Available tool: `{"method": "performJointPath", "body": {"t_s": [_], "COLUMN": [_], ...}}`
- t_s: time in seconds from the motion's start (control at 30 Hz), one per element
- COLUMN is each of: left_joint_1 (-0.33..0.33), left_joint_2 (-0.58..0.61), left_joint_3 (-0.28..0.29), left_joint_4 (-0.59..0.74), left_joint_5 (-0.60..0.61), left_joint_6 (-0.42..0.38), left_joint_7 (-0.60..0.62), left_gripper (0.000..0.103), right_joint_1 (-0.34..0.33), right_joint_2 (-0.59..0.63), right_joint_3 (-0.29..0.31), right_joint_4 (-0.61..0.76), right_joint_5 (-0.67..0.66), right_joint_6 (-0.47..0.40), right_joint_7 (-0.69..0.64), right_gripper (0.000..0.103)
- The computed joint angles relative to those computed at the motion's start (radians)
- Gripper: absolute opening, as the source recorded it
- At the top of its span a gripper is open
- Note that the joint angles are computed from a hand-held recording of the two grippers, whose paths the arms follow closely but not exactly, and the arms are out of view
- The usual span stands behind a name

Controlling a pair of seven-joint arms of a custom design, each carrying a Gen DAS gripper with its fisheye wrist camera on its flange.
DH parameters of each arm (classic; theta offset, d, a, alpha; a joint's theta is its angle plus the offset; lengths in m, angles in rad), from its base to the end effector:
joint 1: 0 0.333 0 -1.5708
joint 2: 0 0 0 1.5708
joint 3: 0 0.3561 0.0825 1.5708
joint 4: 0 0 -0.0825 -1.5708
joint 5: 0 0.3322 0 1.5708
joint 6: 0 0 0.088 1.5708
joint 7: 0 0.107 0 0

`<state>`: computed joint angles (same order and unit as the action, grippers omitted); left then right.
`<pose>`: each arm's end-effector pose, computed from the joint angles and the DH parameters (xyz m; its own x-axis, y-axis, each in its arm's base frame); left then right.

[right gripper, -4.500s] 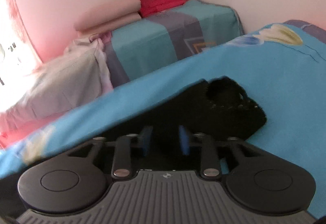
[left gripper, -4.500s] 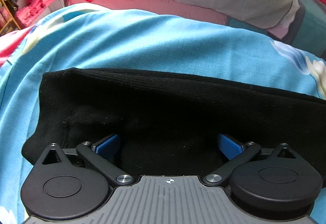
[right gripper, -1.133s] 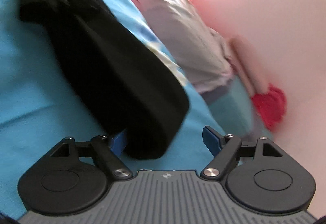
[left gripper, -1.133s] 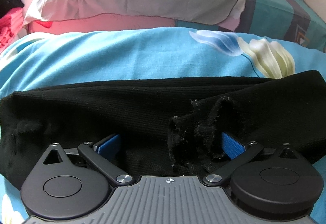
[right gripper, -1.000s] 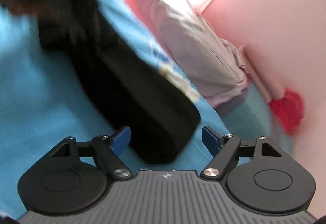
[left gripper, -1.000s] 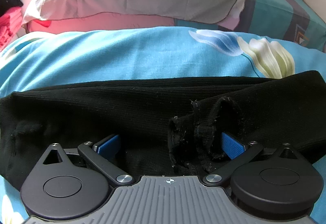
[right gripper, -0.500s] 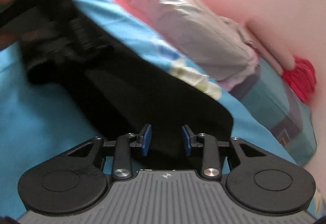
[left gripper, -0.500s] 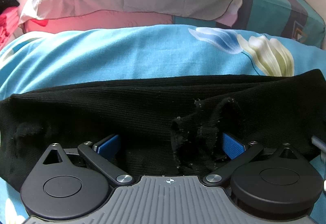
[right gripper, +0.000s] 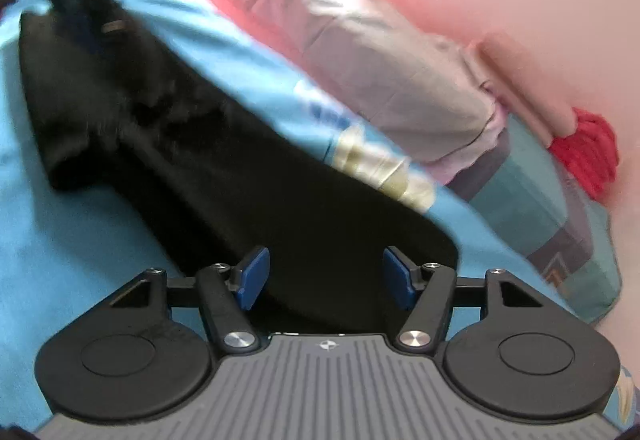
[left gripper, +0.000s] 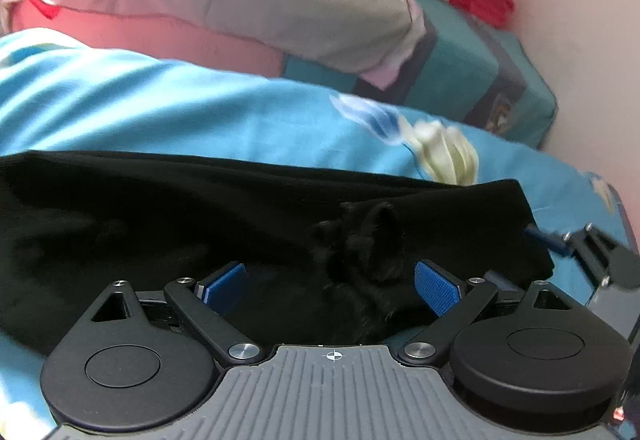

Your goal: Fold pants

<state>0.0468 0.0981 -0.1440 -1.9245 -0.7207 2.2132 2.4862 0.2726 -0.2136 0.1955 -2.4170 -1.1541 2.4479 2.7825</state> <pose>0.5575 -0.0731 0.5283 -0.6229 -0.7101 0.3281 -0.7495 0.4218 -0.5102 0.3857 0.1991 0.4847 -0.0638 -0.9087 0.4126 -0.7220 -0.2434 -0.6477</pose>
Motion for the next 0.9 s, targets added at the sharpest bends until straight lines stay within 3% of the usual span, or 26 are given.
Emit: {"method": "performJointPath", "body": {"t_s": [0.07,0.1,0.17,0.2,0.23,0.33,0.53,0.8,0.83,0.87,0.9], "left_joint_1": [0.014,0.018,0.026,0.034,0.043,0.086,0.138,0.195,0.197,0.198,0.196], "left_joint_2": [-0.031,-0.046,-0.064,-0.068,-0.068,-0.081,-0.127,-0.155,-0.158,-0.161,-0.161], "left_joint_3": [0.017,0.027,0.048,0.060,0.073,0.107,0.146,0.212,0.211,0.213,0.213], "left_joint_4": [-0.041,-0.066,-0.108,-0.127,-0.140,-0.184,-0.253,-0.284,-0.286,-0.288,-0.288], "left_joint_5": [0.005,0.023,0.085,0.118,0.152,0.182,0.194,0.139,0.135,0.126,0.114], "left_joint_6": [0.055,0.094,0.179,0.214,0.242,0.299,0.379,0.362,0.360,0.356,0.351], "left_joint_7": [0.011,-0.005,-0.086,-0.137,-0.192,-0.286,-0.298,-0.218,-0.218,-0.208,-0.197], "left_gripper": [0.103,0.103,0.103,0.103,0.103,0.103,0.103,0.103,0.103,0.103,0.103], "right_joint_1": [-0.015,0.009,0.025,0.041,0.060,0.100,0.225,0.341,0.348,0.340,0.307], "right_joint_2": [0.013,0.036,0.092,0.115,0.133,0.178,0.469,0.811,0.823,0.825,0.821], "right_joint_3": [0.009,-0.013,0.008,0.030,0.037,0.009,-0.008,-0.057,-0.074,-0.086,-0.064], "right_joint_4": [0.014,0.030,0.092,0.123,0.154,0.229,0.538,0.961,0.975,0.974,0.970], "right_joint_5": [-0.015,0.043,0.073,0.009,-0.049,-0.139,-0.235,-0.066,-0.061,-0.050,0.031], "right_joint_6": [0.027,0.033,-0.065,-0.134,-0.163,-0.021,0.073,-0.009,-0.004,0.026,0.067], "right_joint_7": [0.015,-0.060,-0.160,-0.112,-0.060,0.048,0.032,-0.270,-0.264,-0.245,-0.282], "right_gripper": [0.071,0.070,0.057,0.059,0.067,0.077,0.082,0.083,0.079,0.044,0.037]}}
